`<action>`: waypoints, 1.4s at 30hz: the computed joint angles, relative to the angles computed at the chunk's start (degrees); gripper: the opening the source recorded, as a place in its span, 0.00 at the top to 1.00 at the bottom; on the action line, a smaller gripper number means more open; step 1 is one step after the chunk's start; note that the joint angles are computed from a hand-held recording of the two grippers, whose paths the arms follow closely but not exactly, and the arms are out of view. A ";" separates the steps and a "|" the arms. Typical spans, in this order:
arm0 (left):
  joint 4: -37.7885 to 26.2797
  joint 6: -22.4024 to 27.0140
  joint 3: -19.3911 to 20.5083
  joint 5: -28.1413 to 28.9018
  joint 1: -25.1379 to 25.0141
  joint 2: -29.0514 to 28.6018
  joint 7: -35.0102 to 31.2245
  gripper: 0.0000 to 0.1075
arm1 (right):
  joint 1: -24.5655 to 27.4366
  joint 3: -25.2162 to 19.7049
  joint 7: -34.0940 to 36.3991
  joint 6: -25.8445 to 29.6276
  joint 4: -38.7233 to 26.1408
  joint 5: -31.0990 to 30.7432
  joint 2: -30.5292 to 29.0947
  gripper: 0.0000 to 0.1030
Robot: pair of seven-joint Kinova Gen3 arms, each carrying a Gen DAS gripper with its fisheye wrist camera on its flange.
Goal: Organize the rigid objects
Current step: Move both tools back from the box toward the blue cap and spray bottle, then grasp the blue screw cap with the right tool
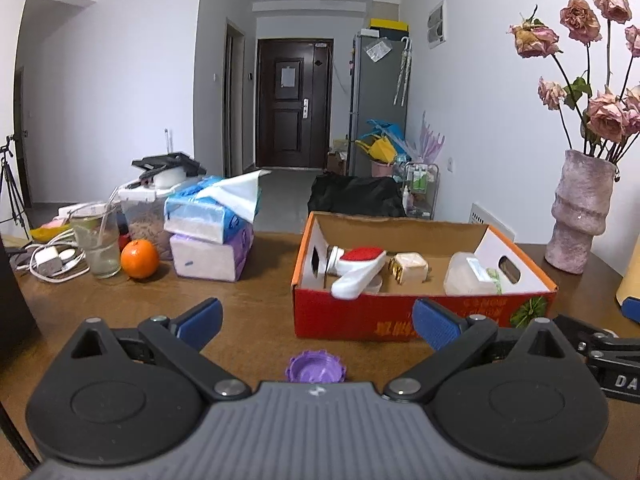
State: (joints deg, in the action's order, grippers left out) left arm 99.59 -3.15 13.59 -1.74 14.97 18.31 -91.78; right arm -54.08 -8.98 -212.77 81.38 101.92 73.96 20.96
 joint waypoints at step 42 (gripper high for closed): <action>7.31 3.68 23.75 -11.26 -29.44 0.17 4.69 0.04 | -1.31 4.45 12.44 -12.70 -9.63 -9.82 8.61 0.06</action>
State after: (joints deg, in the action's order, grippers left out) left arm 106.90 0.53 37.34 -13.01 -14.47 18.48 -87.09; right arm -55.40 -4.53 -200.34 68.68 92.29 64.14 29.57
